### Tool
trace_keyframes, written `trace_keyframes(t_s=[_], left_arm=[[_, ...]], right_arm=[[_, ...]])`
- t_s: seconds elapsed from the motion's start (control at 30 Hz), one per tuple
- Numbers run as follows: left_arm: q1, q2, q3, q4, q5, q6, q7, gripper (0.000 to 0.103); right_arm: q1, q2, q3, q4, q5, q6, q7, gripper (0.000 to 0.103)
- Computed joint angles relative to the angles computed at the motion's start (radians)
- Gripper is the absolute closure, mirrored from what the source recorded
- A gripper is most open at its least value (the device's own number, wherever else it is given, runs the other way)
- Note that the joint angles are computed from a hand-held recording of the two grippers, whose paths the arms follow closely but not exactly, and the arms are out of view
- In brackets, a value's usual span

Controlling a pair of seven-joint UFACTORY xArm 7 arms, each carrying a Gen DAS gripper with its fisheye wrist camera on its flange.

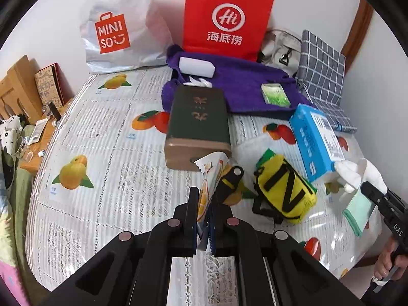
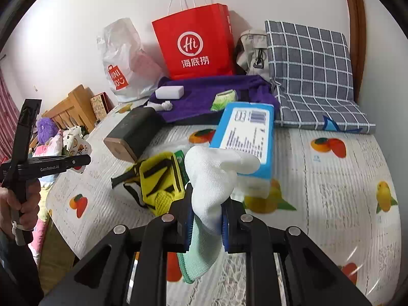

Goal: Organize soft objects
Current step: 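Carry the white glove and orange-print packet over the purple towel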

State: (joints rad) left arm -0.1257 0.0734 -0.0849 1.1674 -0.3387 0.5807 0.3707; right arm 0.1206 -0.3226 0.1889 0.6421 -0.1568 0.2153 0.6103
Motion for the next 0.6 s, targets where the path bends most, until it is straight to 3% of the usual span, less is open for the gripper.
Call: trace_keyframes(t_s=[0.23, 0.6], left_arm=[[0.006, 0.027, -0.002, 0.048, -0.012, 0.015, -0.018, 0.096], [-0.002, 0.087, -0.008, 0.137, 0.061, 0.02, -0.093, 0.096]], right_arm=[[-0.002, 0.043, -0.002, 0.061, -0.013, 0.015, 0.002, 0.085], [0.004, 0.107, -0.028, 0.152, -0.021, 0.046, -0.006, 0.085]])
